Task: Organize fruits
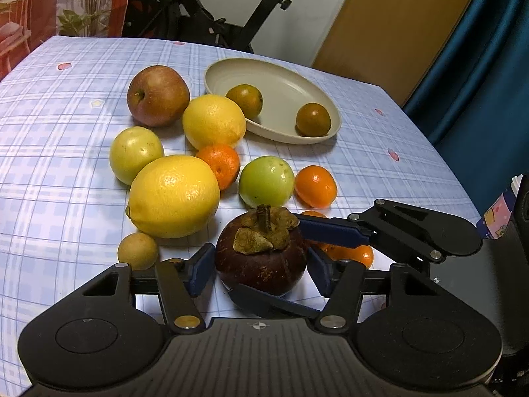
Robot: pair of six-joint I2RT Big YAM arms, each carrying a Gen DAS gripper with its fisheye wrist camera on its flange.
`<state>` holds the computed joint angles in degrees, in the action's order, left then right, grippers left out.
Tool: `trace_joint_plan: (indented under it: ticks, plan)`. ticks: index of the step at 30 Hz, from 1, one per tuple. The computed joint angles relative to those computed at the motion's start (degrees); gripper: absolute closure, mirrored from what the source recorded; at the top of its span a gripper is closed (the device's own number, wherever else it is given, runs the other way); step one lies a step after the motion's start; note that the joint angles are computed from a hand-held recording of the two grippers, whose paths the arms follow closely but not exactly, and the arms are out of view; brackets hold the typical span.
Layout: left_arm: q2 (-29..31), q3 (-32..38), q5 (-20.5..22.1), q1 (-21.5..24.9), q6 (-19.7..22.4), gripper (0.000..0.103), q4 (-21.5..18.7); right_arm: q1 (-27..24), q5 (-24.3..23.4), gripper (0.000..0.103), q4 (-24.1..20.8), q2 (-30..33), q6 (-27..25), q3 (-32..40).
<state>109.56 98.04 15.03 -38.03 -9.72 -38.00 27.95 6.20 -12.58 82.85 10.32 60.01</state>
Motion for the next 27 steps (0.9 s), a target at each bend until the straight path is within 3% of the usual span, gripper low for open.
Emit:
trace_joint_plan:
  ticks: [14,27]
  plan:
    - [-1.7,-1.7,-1.1,-0.4,0.3,0.040,3.2,0.5,1.7,0.039,2.8,-1.2,-0.1,-1.2]
    - [-0.9,2.8,-1.4,-0.9,1.3,0.040,2.5,-0.6,2.7,0.039,3.2,-3.0,0.9,-0.2]
